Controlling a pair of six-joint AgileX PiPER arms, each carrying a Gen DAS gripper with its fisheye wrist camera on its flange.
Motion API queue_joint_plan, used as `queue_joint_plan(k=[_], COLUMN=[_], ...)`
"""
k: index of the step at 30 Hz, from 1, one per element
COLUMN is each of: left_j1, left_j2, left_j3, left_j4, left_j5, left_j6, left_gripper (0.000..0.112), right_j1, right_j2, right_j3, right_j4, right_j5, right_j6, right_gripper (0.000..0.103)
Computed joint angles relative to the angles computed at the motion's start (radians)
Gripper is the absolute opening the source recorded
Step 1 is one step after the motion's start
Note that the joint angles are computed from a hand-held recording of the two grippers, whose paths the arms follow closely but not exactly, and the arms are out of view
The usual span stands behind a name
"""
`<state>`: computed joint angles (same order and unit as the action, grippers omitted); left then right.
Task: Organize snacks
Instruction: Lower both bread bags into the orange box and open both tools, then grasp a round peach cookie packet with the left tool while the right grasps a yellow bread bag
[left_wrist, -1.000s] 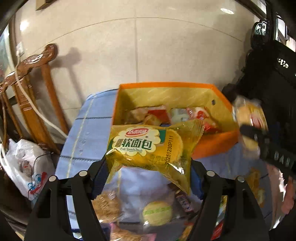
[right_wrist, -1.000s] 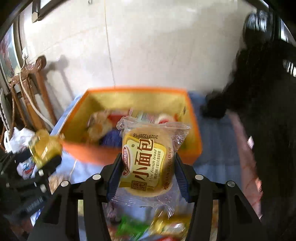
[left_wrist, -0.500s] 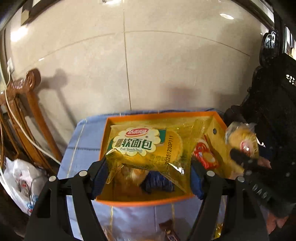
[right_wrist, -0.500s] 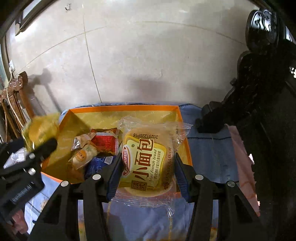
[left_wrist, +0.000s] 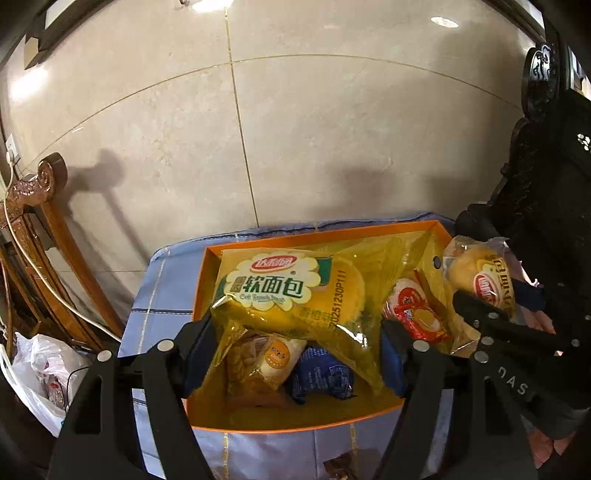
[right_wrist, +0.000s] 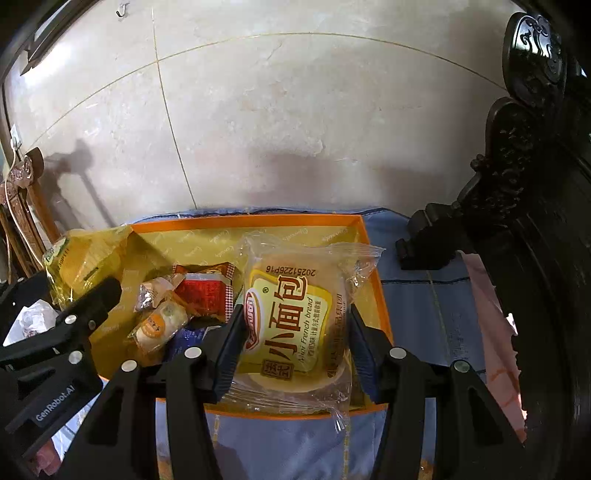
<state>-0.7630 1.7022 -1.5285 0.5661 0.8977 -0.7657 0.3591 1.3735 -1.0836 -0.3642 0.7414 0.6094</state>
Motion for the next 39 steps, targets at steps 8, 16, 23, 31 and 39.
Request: queue_joint_plan(k=[8, 16, 23, 31, 39], left_j1=[0.02, 0.0, -0.05, -0.066, 0.133], left_j2=[-0.012, -0.027, -0.051, -0.362, -0.793], left_j3=[0.006, 0.003, 0.026, 0.425, 0.909], left_j4=[0.037, 0.048, 0.119, 0.074, -0.208], left_j5=[0.006, 0.015, 0.088, 0.12, -0.024], left_j6=[-0.066, -0.055, -0.086, -0.144, 0.2], left_gripper=[0.099, 0.099, 0.099, 0.099, 0.099], right_j1=[-0.024, -0.025, -0.009, 0.045, 0.03], right_j2=[0.0, -0.03, -0.079, -0.292, -0.438], right_j3=[0.001, -0.008, 0.007, 0.186, 0.522], right_j4=[-0.045, -0.046, -0.051, 0.0, 0.169], right_j5=[-0.025, 0.009, 0.039, 0.143, 0.146], right_j6=[0.062, 0.064, 0.078, -0.015, -0.234], right_gripper=[0.097, 0.097, 0.098, 0.099, 0.099])
